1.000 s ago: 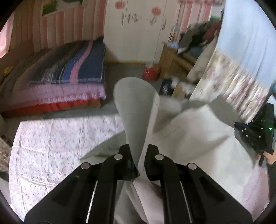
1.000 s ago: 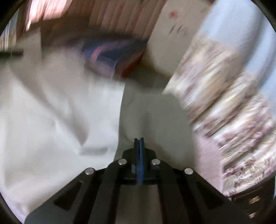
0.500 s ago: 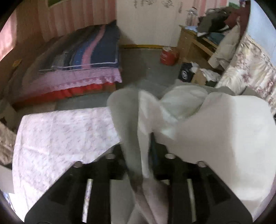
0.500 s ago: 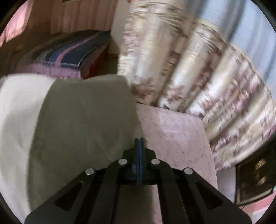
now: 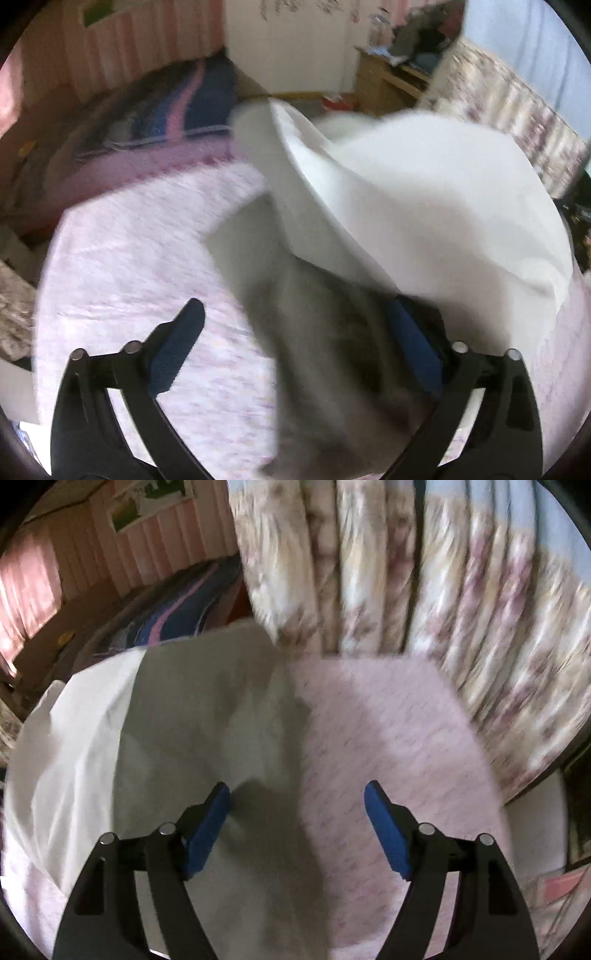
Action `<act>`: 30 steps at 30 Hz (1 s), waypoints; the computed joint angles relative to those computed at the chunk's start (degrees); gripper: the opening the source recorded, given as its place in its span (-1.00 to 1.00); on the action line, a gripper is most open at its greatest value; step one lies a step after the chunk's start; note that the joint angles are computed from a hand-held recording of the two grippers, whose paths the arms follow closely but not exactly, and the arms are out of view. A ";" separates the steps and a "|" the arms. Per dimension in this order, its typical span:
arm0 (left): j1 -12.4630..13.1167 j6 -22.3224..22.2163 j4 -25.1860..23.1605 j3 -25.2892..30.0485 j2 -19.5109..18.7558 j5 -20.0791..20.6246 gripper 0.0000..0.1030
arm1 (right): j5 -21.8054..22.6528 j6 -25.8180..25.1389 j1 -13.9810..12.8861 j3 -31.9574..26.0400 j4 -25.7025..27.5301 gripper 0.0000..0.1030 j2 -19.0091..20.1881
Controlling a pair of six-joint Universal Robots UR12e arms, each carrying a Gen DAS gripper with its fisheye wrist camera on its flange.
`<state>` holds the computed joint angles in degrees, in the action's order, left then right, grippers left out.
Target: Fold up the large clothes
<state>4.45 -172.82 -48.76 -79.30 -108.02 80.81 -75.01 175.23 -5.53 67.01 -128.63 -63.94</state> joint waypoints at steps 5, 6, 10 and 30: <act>-0.94 -2.58 0.74 -0.37 -0.50 -2.28 -0.82 | -2.23 -1.02 1.72 4.56 -11.45 -0.80 -2.28; 0.19 -5.73 1.97 -1.08 0.20 -5.63 -0.85 | -1.16 -0.24 1.41 5.85 -14.93 -0.85 -3.11; 3.96 -13.63 11.22 -7.11 4.53 -10.23 -0.89 | -5.47 -2.09 1.54 11.44 -26.48 -0.90 -6.89; 3.14 -8.10 5.67 -2.89 3.83 -2.14 0.94 | -4.13 -3.55 1.92 0.77 -8.66 0.14 -1.85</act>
